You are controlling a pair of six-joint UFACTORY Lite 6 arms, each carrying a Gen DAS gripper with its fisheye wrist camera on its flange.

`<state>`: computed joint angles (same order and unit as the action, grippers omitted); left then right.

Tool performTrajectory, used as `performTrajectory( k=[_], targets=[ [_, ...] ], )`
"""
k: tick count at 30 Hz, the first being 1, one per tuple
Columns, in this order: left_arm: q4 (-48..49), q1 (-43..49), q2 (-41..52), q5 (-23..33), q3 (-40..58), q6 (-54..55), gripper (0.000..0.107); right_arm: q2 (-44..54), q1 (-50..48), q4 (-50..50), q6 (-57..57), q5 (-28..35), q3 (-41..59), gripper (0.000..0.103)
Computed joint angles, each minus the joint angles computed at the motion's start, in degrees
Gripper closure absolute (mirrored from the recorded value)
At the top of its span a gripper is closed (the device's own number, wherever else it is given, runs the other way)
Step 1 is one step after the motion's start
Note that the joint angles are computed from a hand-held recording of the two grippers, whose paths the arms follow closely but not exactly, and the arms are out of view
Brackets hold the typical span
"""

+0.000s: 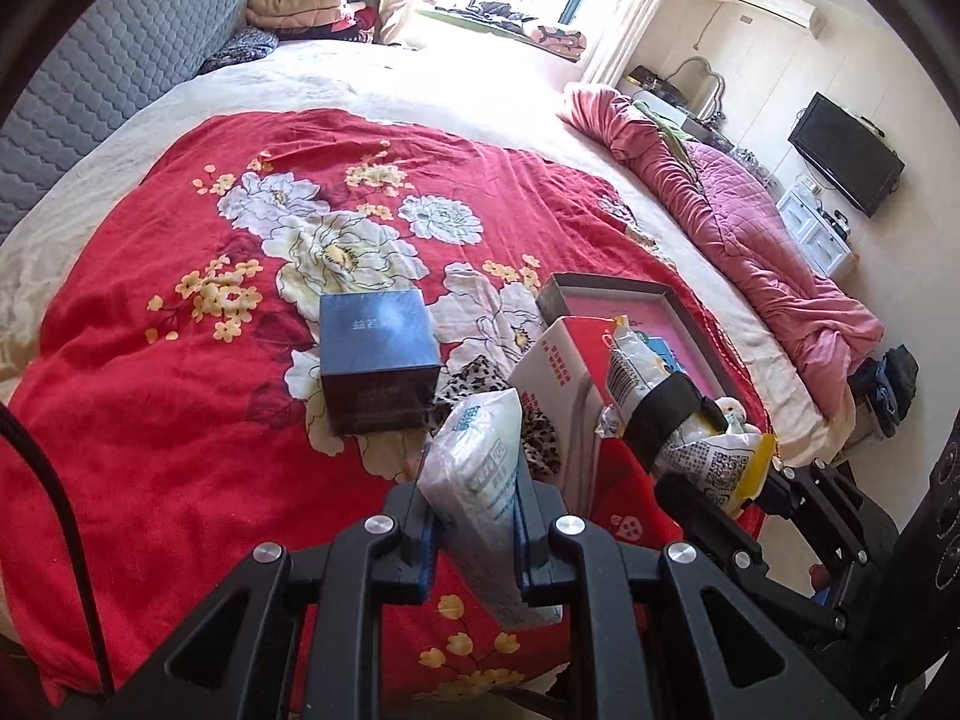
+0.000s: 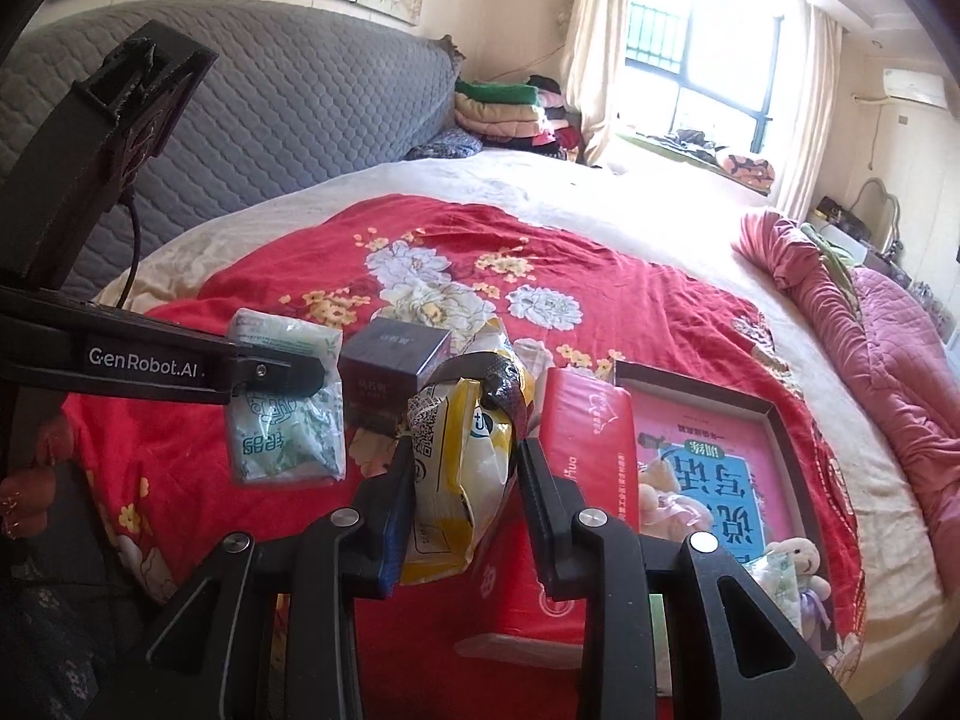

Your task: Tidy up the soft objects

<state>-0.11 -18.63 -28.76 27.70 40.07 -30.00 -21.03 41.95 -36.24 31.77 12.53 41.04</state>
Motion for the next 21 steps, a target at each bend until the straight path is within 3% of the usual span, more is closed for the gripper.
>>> performTrajectory(
  k=[11,21],
  targets=[
    [16.2,-13.1,9.8,4.7,15.3,-17.2,0.088,-8.7,-7.9,18.2,-18.3,1.6,-1.3,0.069],
    [24.7,-21.3,20.0,9.5,29.1,-23.4,0.088,-14.1,-19.8,46.1,-47.2,3.3,-1.3,0.069]
  ],
)
